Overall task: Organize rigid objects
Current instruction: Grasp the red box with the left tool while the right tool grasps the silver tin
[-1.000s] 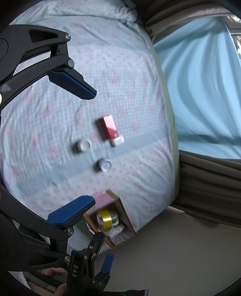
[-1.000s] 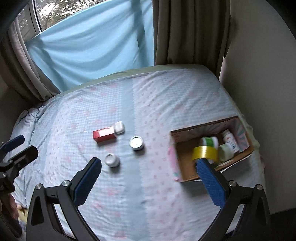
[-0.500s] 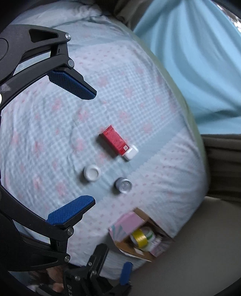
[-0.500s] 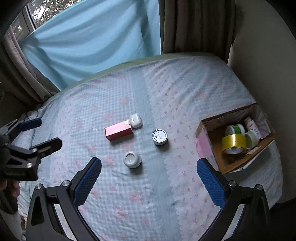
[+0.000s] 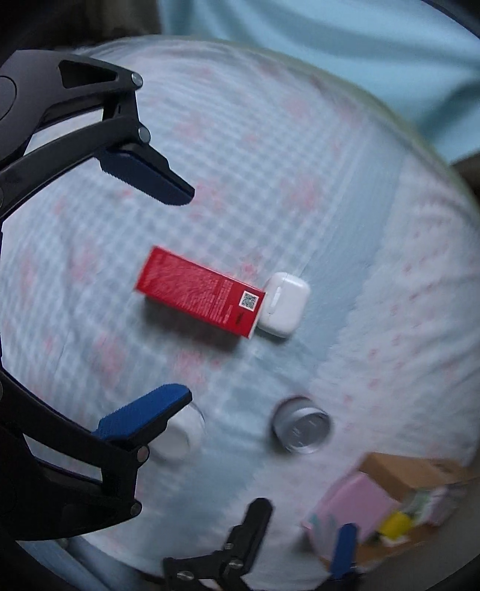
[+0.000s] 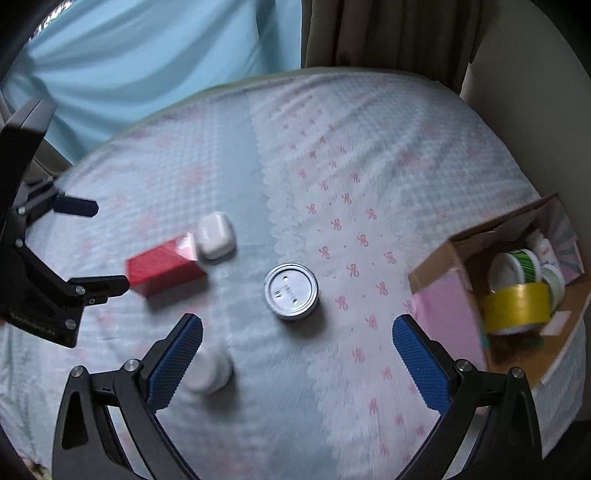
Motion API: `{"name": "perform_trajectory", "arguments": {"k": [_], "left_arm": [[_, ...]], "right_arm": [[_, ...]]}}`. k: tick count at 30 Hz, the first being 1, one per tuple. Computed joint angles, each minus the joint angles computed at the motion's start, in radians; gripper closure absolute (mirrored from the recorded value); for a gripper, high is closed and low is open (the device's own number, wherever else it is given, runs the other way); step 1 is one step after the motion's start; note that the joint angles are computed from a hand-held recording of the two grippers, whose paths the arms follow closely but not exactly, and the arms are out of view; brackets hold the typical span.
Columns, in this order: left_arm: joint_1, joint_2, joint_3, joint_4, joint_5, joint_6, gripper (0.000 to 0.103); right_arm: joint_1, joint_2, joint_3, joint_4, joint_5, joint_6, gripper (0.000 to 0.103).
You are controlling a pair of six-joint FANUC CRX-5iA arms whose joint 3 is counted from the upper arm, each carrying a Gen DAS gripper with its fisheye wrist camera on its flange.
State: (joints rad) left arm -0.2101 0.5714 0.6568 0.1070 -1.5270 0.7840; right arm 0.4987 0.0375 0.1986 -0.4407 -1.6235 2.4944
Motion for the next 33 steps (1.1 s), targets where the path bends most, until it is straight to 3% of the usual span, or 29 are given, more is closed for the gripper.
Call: {"name": "perform_trajectory", "arguments": {"k": [3,7,10,13,16,19,20,33], "left_arm": [[-0.009,0.056,0.023,-0.017,-0.012,-0.052,0.013],[-0.017,0.096,0.02,-0.019,-0.006,-0.092,0.017],[-0.026,0.117,0.03,-0.028,-0.009,-0.119,0.027],[-0.032,0.138,0.047,-0.029,-0.02,-0.142,0.028],[-0.035,0.145,0.057,-0.033,-0.032,-0.164,0.041],[-0.036,0.149,0.067,-0.031,-0.052,-0.187,0.058],[-0.037,0.151,0.072,-0.03,-0.062,-0.193,0.061],[-0.045,0.089,0.017,-0.039,-0.028,-0.146,0.064]], "right_arm": [[0.021,-0.011,-0.073,0.007,0.069,0.006,0.011],[0.055,-0.022,-0.143,0.025,0.141,-0.014,0.012],[0.073,-0.015,-0.166,0.033,0.166,-0.03,0.012],[0.088,-0.006,-0.175,0.034,0.175,-0.021,0.012],[0.101,-0.006,-0.187,0.04,0.196,0.001,0.017],[0.118,0.009,-0.188,0.066,0.199,-0.01,0.039],[0.122,0.016,-0.186,0.076,0.197,-0.018,0.053],[0.09,0.035,-0.144,0.07,0.156,-0.01,0.053]]}}
